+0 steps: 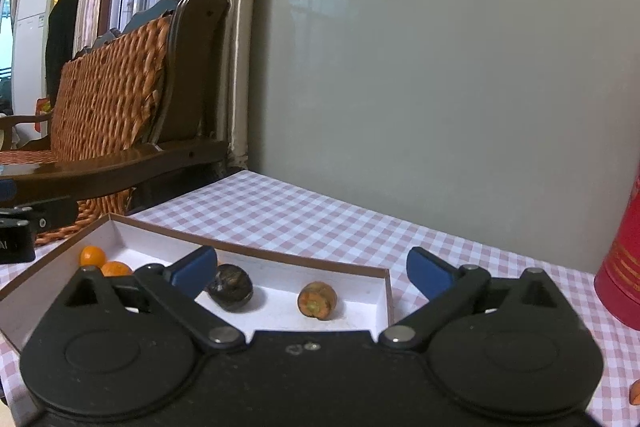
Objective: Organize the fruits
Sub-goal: 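Move both open tools away from the box toward the remaining fruits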
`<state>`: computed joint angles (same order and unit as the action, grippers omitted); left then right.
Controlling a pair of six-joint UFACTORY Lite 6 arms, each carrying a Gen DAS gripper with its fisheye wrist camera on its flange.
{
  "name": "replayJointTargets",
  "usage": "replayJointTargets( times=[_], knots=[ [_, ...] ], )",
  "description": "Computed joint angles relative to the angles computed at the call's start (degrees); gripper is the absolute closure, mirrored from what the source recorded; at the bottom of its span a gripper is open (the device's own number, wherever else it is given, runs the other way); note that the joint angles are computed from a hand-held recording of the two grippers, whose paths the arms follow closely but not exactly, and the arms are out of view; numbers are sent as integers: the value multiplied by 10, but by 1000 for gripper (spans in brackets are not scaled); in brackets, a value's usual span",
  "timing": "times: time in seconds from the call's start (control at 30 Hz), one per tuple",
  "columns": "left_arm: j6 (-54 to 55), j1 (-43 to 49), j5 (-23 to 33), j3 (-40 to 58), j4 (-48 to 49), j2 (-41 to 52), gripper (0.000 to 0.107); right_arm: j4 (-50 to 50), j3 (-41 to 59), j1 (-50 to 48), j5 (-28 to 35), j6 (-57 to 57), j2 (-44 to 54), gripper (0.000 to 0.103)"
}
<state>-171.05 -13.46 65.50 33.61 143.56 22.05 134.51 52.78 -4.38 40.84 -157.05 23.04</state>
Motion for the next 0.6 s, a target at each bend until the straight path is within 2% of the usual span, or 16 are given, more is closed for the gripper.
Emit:
replayJointTargets(
  times=[0.17, 0.33, 0.6],
  knots=[
    [16, -36, 18, -17, -29, -14, 4, -19, -16, -22, 6, 13, -19, 7],
    [26, -76, 10, -41, -64, -55, 4, -34, -49, -45, 7, 15, -56, 7],
    [14, -146, 27, -98, -116, -99, 4, -86, -126, -103, 39, 22, -136, 8]
  ],
)
